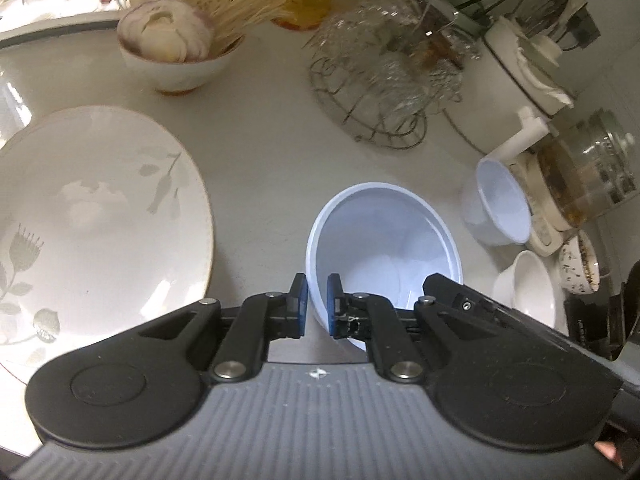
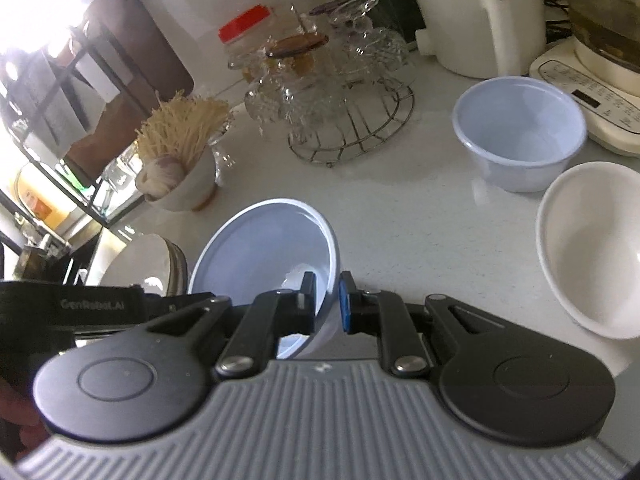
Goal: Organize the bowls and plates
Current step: 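Lift the light blue bowl with both grippers and lower it beside the plate stack, then open both grippers to release the light blue bowl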
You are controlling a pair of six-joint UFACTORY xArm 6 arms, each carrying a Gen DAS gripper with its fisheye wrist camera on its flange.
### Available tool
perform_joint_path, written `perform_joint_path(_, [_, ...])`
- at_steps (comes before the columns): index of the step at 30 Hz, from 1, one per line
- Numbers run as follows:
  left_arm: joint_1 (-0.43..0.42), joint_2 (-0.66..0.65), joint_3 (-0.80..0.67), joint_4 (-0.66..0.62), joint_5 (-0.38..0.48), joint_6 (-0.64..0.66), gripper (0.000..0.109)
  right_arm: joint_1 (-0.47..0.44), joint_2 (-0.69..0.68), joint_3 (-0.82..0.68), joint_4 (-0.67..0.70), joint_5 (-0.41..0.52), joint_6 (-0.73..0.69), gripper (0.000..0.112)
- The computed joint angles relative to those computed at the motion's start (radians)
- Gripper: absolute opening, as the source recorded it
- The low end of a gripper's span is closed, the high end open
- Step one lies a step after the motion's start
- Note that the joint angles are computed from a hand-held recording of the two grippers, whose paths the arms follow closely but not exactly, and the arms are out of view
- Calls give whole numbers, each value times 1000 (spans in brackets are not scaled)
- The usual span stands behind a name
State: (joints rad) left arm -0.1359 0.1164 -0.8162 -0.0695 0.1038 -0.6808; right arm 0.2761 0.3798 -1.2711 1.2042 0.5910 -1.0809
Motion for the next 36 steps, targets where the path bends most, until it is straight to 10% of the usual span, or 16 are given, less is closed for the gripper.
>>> perform_joint_path(21, [26, 5, -1, 161, 80, -162, 15, 19, 50, -45, -116, 24, 62, 17])
perform_joint_path(23, [27, -3, 1, 166, 85, -173, 28, 19, 49, -52, -131, 17, 80, 23])
perform_joint_path(25, [36, -19, 8, 268, 92, -263, 47, 15, 45, -51, -108, 12, 67, 55])
perform_joint_path(36, [14, -142, 17, 466, 197, -410, 47, 2, -61, 9, -124, -6, 16, 57])
